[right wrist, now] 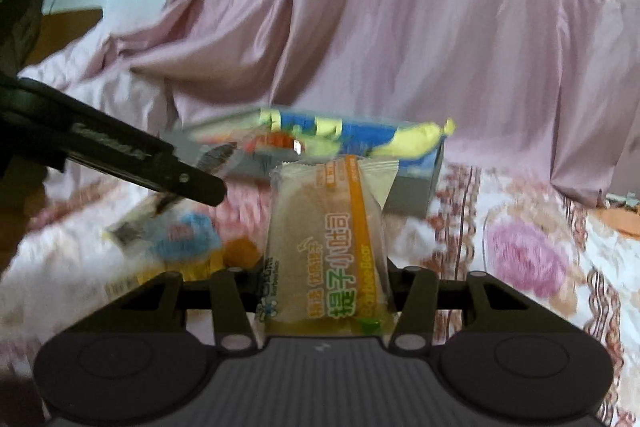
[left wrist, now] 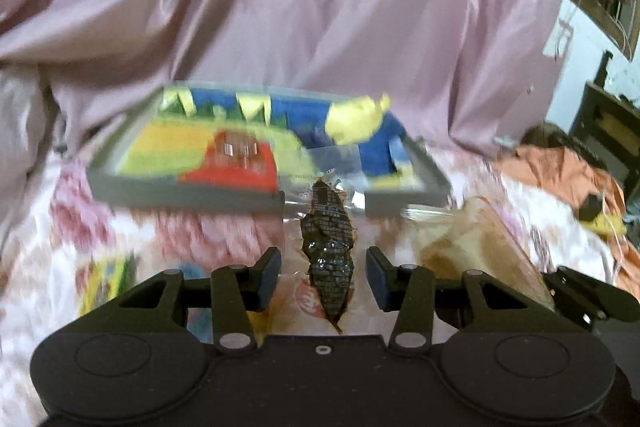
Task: Organize snacks
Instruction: 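Lower the dark snack into the tray with the left tool while the right tool places the bread bag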
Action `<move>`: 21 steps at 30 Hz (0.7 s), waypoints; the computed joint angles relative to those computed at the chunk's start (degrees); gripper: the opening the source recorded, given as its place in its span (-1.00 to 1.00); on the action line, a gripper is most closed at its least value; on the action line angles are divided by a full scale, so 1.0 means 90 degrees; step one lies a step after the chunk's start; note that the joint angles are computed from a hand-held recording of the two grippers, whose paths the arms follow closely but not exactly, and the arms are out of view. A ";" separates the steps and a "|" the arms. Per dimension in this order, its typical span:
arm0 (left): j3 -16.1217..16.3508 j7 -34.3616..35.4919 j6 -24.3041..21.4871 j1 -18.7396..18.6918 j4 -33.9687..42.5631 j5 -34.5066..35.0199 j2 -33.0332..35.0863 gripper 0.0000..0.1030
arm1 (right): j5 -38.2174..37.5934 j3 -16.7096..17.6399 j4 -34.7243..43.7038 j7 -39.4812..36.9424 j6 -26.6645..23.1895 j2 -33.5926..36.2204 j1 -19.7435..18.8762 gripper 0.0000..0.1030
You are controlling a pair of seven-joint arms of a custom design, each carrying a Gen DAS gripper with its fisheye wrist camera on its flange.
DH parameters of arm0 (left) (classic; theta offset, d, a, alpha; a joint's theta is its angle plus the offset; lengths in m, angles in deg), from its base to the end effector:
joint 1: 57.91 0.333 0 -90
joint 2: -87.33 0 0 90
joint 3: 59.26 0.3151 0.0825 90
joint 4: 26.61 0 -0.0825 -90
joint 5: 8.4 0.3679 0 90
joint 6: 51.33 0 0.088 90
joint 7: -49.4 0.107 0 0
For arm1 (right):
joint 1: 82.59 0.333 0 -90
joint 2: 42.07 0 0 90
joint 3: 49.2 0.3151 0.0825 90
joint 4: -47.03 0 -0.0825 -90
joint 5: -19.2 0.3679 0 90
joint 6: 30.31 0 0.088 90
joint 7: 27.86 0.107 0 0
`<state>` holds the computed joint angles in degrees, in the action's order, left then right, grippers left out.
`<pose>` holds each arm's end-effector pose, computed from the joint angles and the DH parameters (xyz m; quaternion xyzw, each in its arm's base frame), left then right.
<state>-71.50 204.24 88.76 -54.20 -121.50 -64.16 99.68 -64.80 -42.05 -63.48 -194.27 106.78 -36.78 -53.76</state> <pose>0.6494 -0.0850 0.5542 -0.3843 0.7903 -0.4624 0.1181 0.4936 0.3454 0.4927 -0.5312 0.6426 -0.4265 0.3508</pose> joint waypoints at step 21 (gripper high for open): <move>-0.0685 -0.2626 0.1068 -0.0586 0.3846 0.2259 0.2756 -0.05 | -0.0544 -0.0745 0.1662 0.0365 0.0701 0.0933 -0.0698 0.04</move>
